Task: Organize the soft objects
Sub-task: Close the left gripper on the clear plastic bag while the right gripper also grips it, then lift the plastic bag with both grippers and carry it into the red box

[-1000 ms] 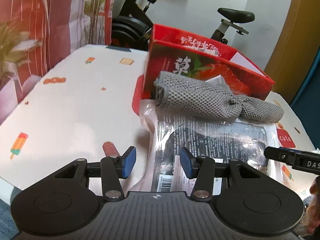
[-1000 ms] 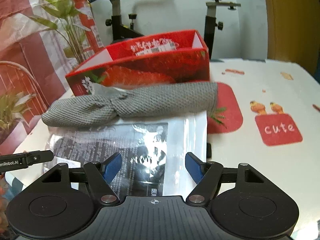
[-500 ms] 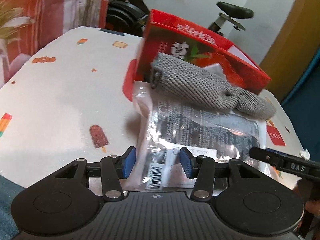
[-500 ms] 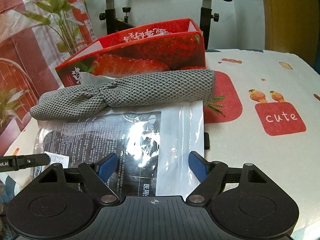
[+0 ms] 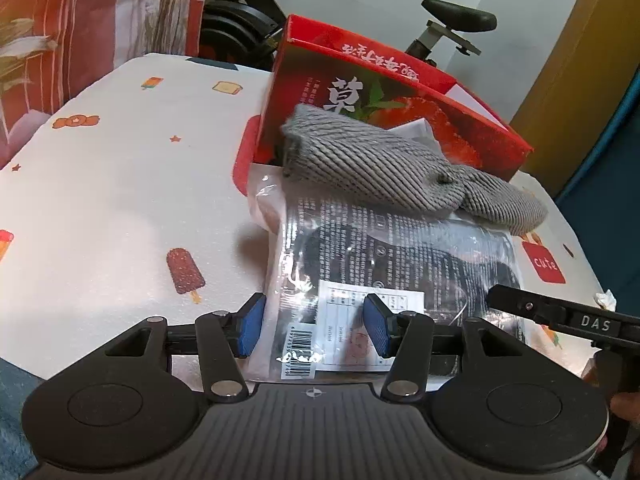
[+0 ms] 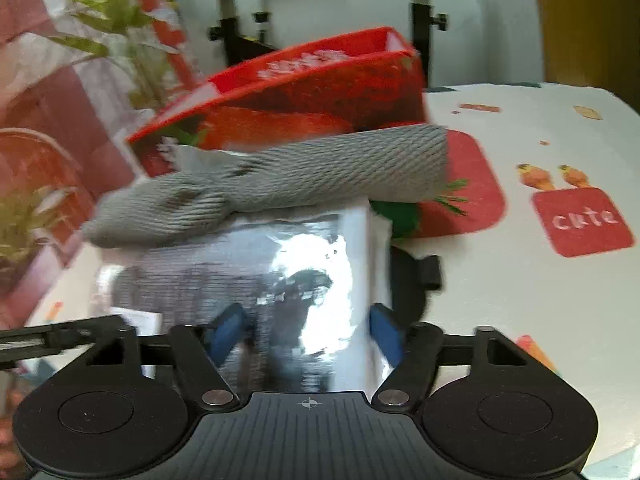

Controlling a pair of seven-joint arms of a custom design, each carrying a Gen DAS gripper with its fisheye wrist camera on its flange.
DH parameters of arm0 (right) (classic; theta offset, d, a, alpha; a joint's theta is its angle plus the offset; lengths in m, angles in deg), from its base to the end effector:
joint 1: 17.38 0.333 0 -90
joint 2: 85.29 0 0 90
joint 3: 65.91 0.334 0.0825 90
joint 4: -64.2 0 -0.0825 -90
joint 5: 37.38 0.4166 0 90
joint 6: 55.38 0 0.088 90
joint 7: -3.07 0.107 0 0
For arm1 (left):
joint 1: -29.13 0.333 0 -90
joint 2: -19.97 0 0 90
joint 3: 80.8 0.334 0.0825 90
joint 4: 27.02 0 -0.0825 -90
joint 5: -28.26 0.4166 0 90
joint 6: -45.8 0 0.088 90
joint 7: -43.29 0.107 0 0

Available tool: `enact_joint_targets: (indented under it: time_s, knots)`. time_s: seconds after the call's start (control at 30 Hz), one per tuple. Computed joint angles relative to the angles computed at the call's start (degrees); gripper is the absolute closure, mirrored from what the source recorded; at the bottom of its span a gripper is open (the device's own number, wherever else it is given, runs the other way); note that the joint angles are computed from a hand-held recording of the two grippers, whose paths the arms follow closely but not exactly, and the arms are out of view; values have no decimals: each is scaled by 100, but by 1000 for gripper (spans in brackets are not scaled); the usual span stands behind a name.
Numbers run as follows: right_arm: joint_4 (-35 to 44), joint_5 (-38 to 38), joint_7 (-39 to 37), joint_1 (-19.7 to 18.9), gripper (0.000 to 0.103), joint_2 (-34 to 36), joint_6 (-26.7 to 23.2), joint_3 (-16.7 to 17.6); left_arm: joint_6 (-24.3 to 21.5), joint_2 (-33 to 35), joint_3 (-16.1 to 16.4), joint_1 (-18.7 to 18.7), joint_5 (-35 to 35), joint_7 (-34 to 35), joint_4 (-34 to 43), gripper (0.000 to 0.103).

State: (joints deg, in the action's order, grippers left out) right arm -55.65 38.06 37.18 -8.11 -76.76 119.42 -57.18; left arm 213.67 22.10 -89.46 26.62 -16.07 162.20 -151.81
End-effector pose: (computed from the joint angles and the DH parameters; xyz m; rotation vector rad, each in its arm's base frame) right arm 0.6048 0.1145 0.4007 -1.6160 1.6110 -0.3633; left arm 0.6005 -0.0726 0.4418 -1.8920 1.8824 -1.0310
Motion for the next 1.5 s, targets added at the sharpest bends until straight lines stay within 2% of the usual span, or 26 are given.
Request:
enact_joint_targets:
  time_s: [0.13,0.2,0.27,0.33,0.43,0.47,0.57,0.63,0.87,0.97,1.03,1.1,1.33,1.4,1.5]
  knots:
    - [-93,-95,-111,79,48,-157,-44,-29,103,-29,17,-21,274,-243,-57,48]
    - [-176,-468,194,131,49,-257,-117,-95,28,-55,17,0,77,-170,-35,48]
    - [-227,-498,191,132,50,-379,-188,-119,-72,-96,20,16,-242,11,-10,48]
    - [-232,-128,-182,153,51,-499,-220,-134,39,-150,31,-12,-35,-95,-35,48]
    - [-128,719,-1167,272,51,-644,-230,-212,363,-271,14,-98,-139,262,-48,48]
    - [-86,736,-1258,330,51,-653,-185,-251,379,-298,29,-117,-189,313,-13,48]
    - [-16,479,-979,411,51,-672,-205,-360,191,-344,104,-150,-735,567,72,48]
    - [-62,212,-642,409,52,-730,-355,-431,-160,-341,162,-98,-626,260,84,48]
    - [-322,-1297,701,459,55,-716,-537,-476,-781,-177,224,68,-192,-472,167,47]
    - [-326,-1395,751,433,60,-694,-588,-464,-960,-10,244,150,275,-929,298,46]
    - [-318,-1381,777,409,65,-663,-640,-459,-1086,62,237,225,197,-1018,361,47]
    - [-325,-1488,915,383,65,-622,-679,-461,-1185,107,206,289,-86,-885,414,47]
    - [-362,-1905,1203,299,66,-593,-799,-402,-1222,80,150,259,441,-1061,427,46]
    - [-416,-1870,1063,321,66,-686,-770,-378,-1206,1,159,253,563,-1152,402,46]
    - [-482,-1660,650,418,66,-855,-683,-390,-1063,-270,193,260,311,-907,214,46]
